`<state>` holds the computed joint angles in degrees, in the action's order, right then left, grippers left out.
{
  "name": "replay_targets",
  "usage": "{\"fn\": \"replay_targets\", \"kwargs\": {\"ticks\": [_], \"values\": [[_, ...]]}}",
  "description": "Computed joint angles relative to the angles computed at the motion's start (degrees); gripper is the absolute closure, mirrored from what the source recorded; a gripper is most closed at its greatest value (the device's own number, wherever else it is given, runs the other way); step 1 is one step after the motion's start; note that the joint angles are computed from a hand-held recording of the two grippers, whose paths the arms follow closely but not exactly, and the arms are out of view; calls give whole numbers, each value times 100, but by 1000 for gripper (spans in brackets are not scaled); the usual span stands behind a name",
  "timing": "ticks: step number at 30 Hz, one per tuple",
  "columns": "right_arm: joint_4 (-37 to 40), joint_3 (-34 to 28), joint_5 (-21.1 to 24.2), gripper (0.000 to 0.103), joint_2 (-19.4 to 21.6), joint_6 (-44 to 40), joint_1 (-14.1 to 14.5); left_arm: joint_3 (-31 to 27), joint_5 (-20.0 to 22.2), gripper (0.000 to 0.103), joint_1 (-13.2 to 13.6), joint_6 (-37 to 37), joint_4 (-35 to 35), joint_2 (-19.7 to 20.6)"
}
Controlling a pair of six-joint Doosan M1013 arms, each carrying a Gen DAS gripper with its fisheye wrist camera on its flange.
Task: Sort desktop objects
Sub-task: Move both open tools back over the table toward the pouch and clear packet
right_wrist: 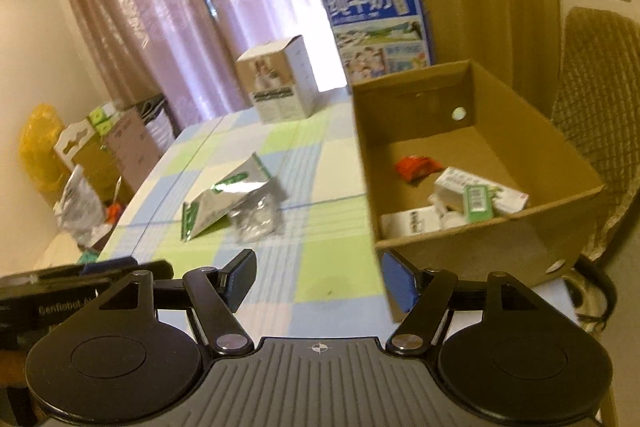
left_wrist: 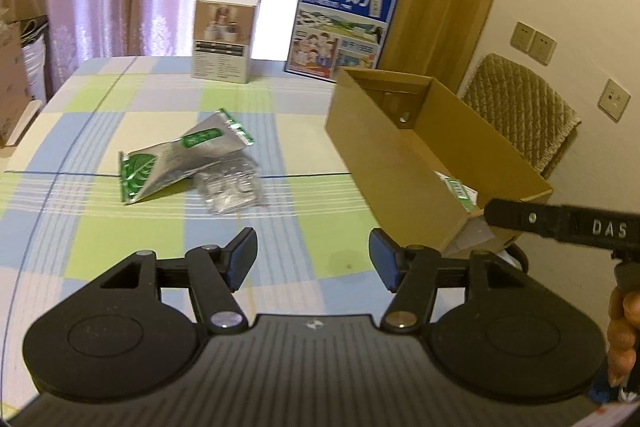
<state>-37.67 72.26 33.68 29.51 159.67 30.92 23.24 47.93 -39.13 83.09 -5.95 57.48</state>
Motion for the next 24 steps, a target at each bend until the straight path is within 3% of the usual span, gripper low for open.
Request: {"fn": "replay_targets", "kwargs": {"ticks": [11, 24], "values": [[560, -259, 93, 21, 231, -774, 81, 838, -323, 36, 113, -288, 353, -400], [1231, -591, 278, 9, 473, -1575, 42, 960, -263, 18, 212, -397, 467, -402]]}}
